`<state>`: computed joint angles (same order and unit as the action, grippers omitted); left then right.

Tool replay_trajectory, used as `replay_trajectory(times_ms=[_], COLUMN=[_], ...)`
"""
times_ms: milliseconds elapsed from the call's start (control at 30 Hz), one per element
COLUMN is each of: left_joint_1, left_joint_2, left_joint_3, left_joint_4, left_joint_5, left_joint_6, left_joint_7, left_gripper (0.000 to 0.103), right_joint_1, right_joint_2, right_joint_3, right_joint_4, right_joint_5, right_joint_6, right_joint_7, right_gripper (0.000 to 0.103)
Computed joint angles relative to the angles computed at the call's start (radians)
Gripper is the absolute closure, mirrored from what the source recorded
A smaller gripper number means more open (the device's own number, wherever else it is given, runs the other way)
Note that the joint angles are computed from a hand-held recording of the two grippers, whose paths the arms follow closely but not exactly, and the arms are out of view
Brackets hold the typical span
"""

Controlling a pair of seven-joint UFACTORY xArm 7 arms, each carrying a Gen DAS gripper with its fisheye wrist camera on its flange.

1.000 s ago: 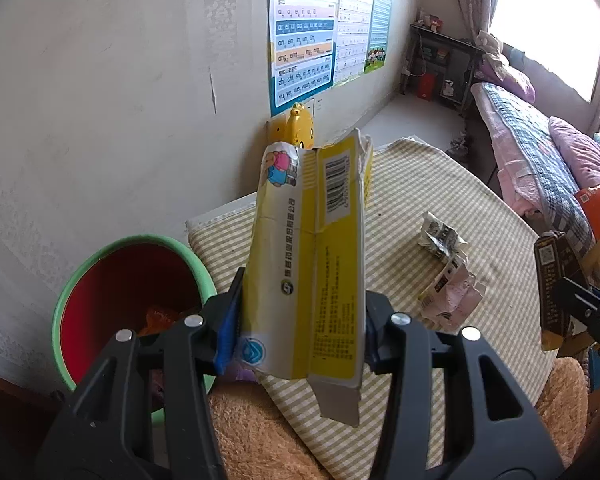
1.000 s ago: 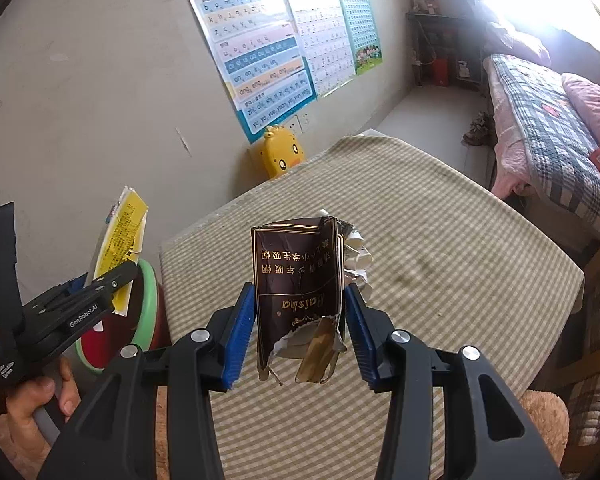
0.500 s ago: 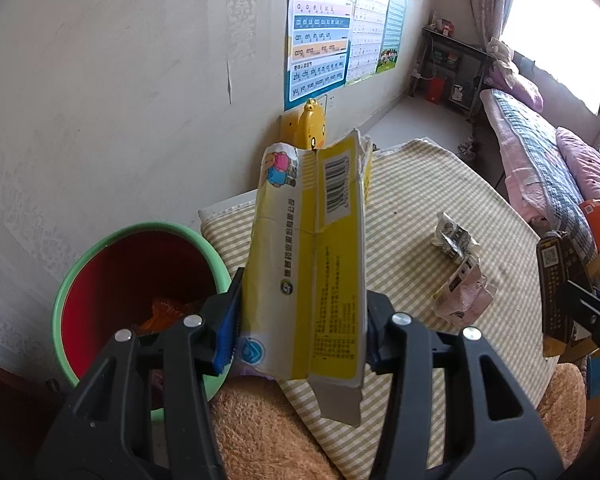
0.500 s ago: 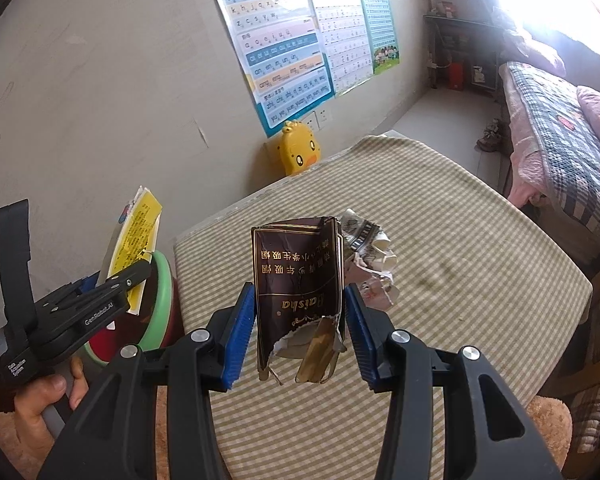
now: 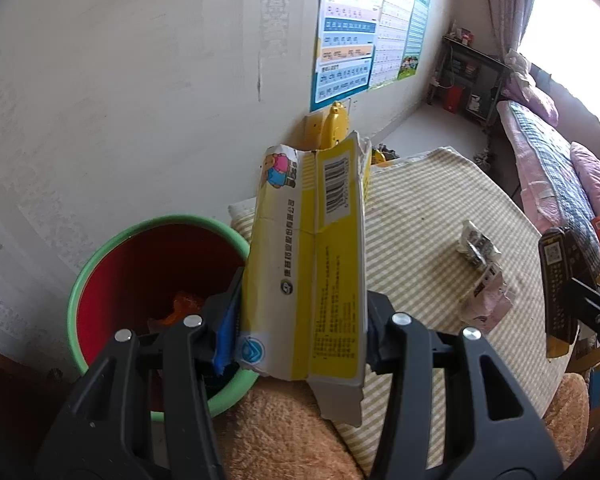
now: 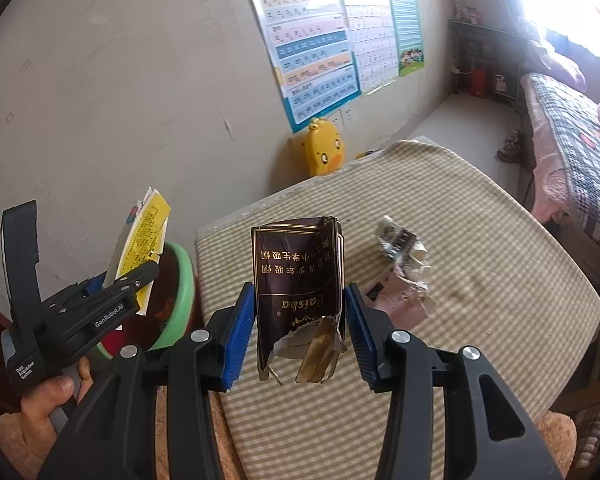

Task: Collect trash
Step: 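Carry the yellow box and brown pack to the red bucket and release both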

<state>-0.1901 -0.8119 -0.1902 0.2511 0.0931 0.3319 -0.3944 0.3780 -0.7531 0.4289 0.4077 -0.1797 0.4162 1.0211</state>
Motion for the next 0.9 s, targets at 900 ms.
replay_trajectory(times_ms=[900], left_joint_1=[0.161], left_joint_2=[-0.042], left_joint_3=[0.082], left_joint_4=[-0.071], left_joint_5=[0.004], left_joint_6=[0.012], left_joint_7=[0.071], left_gripper=[0.056], right_joint_1=[-0.025], right_joint_2=[0.343], right_joint_3=[0.044], right_joint_4=[0.186], right_joint_5=[-0.110], right_joint_6=[-0.127], right_joint_7=[-0.007], right_gripper=[0.060])
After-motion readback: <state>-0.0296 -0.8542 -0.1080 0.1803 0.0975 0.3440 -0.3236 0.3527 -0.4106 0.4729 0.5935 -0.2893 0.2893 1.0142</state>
